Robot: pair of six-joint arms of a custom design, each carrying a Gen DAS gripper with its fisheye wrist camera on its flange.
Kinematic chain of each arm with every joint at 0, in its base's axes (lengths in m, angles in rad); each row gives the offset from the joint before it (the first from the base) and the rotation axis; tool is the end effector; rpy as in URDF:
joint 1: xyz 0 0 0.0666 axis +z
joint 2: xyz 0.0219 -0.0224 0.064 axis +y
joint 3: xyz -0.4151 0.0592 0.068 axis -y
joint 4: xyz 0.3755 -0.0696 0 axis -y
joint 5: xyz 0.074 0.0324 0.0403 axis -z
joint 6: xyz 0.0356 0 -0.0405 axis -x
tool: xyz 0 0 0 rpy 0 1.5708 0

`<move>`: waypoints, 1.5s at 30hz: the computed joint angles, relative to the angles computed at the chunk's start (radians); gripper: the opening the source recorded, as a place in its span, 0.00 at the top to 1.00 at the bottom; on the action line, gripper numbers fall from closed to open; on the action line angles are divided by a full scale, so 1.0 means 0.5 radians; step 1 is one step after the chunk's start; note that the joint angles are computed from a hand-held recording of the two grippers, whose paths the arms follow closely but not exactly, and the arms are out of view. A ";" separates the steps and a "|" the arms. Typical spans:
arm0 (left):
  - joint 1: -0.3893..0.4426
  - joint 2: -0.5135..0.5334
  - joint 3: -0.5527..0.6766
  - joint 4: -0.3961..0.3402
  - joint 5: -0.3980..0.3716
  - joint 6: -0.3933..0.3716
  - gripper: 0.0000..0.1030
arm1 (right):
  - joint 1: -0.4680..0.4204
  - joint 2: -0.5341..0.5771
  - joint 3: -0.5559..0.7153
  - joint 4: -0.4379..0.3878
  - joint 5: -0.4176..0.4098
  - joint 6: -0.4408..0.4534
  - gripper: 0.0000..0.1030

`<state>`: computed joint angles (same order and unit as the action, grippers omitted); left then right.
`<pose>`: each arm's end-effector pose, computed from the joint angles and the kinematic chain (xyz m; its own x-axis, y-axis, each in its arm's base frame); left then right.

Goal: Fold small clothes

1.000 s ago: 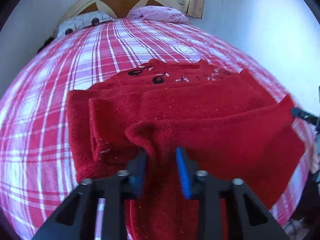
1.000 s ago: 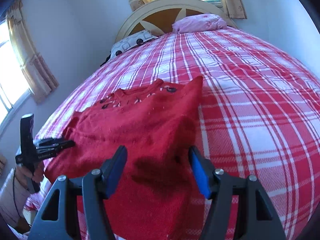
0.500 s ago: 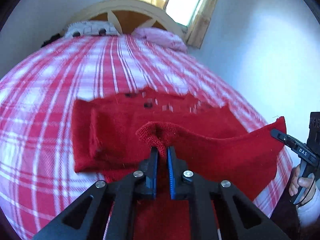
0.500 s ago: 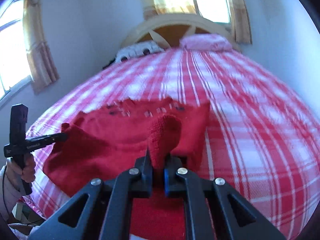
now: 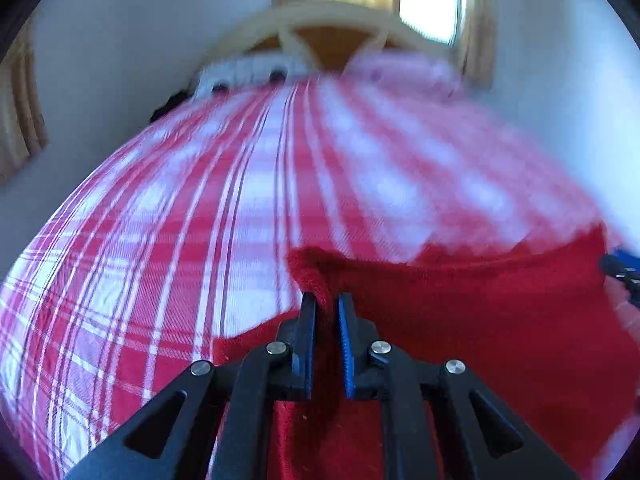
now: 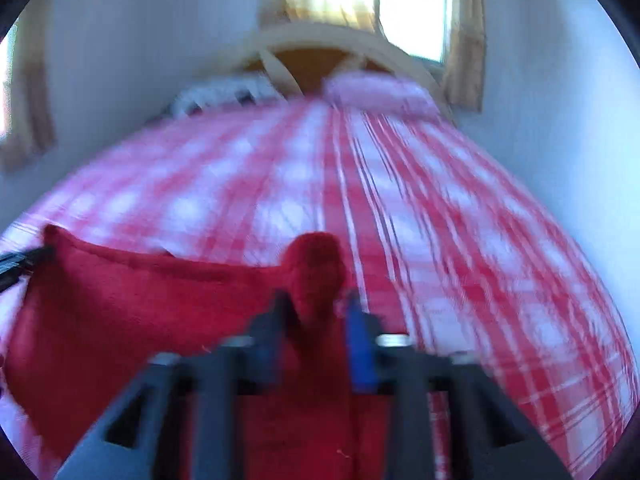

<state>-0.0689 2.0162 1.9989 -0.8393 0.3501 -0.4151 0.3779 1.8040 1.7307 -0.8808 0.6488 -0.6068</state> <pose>0.7052 -0.0613 0.3881 -0.5733 0.4193 -0.7039 0.5683 0.8224 0.0270 0.5820 0.2075 0.4076 -0.6053 0.2486 -0.7562 0.4577 0.8859 -0.0751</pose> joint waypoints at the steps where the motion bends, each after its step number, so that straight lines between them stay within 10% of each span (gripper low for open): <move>1: -0.029 0.058 0.040 -0.071 -0.164 -0.060 0.87 | -0.019 0.052 0.037 -0.101 -0.040 -0.063 0.17; 4: -0.008 0.084 0.103 -0.134 -0.128 -0.068 0.75 | -0.071 0.078 0.016 -0.172 -0.233 -0.151 0.16; 9: 0.117 0.046 0.149 -0.244 0.075 -0.072 0.71 | 0.004 -0.399 -0.462 0.297 0.096 -0.317 0.14; 13: 0.262 -0.107 -0.057 -0.271 0.275 0.023 0.44 | 0.112 -0.669 -0.749 0.315 0.151 -0.514 0.14; 16: 0.359 -0.231 -0.263 -0.347 0.494 0.035 0.44 | 0.176 -0.770 -0.943 0.350 0.016 -0.682 0.17; 21: 0.439 -0.395 -0.558 -0.449 0.852 -0.068 0.44 | 0.260 -0.756 -1.064 0.507 -0.181 -0.605 0.45; 25: 0.373 -0.488 -0.738 -0.344 0.794 -0.175 0.44 | 0.238 -0.654 -0.973 0.512 -0.243 -0.470 0.47; 28: 0.359 -0.477 -0.753 -0.372 0.772 -0.147 0.44 | 0.250 -0.590 -0.905 0.511 -0.341 -0.345 0.79; 34: 0.394 -0.425 -0.662 -0.539 0.858 -0.223 0.89 | 0.330 -0.686 -1.008 0.512 -0.455 -0.394 0.83; 38: 0.438 -0.383 -0.555 -0.648 0.966 -0.268 0.90 | 0.351 -0.800 -1.132 0.661 -0.535 -0.441 0.84; 43: 0.456 -0.283 -0.441 -0.667 0.689 -0.241 0.93 | 0.360 -0.765 -1.181 0.589 -0.420 -0.537 0.82; 45: 0.482 -0.262 -0.414 -0.721 0.736 -0.236 0.91 | 0.373 -0.797 -1.212 0.621 -0.407 -0.546 0.60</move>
<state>0.1720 1.8853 1.7919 -1.2000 0.7182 -0.5331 0.5645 1.4053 1.1247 -0.5702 0.4451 -0.8796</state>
